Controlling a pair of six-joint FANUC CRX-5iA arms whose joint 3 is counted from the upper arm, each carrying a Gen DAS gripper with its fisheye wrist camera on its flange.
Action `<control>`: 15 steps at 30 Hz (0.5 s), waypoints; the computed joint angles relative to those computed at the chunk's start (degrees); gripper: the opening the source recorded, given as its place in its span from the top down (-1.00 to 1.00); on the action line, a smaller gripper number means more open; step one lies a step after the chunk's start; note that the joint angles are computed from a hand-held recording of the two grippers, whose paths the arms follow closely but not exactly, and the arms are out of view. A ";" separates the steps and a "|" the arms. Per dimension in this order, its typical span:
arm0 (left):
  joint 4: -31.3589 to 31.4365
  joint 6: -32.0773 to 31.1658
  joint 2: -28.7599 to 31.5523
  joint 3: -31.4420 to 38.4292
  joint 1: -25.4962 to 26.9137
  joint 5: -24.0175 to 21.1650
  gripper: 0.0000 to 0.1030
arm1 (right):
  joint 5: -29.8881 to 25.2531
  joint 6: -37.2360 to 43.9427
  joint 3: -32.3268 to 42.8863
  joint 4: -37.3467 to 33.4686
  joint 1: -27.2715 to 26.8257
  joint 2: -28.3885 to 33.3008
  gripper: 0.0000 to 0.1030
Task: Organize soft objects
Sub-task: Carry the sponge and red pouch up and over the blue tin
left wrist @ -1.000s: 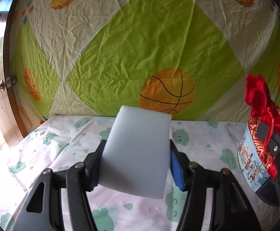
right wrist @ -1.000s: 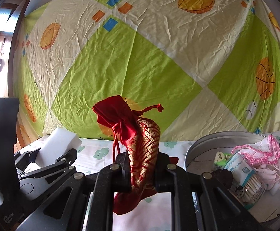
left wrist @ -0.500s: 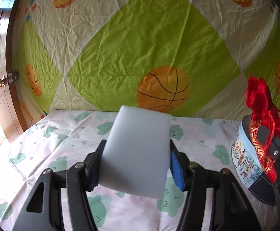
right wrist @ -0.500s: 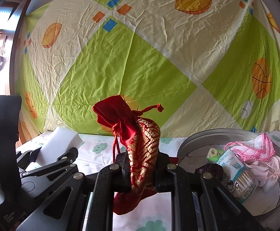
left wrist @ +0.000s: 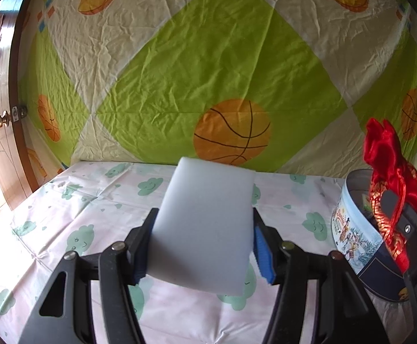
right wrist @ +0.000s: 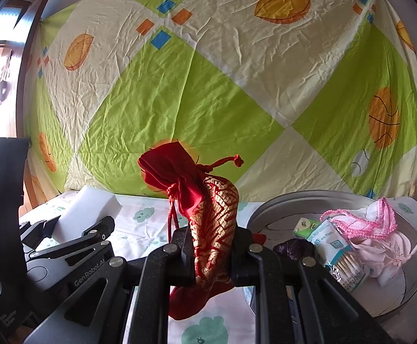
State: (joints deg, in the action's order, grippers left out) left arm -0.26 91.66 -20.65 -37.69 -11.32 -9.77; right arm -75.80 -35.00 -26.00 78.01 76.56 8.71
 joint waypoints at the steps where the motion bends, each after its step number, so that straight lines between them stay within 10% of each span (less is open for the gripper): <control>1: -0.01 0.16 -0.07 -0.02 -0.12 -0.09 -0.15 | -0.22 -0.10 -0.24 0.05 0.12 -0.21 0.65; 15: -2.98 3.60 -0.49 0.85 -1.74 -1.69 -0.15 | -4.52 0.19 -2.70 -0.27 1.87 -2.23 0.65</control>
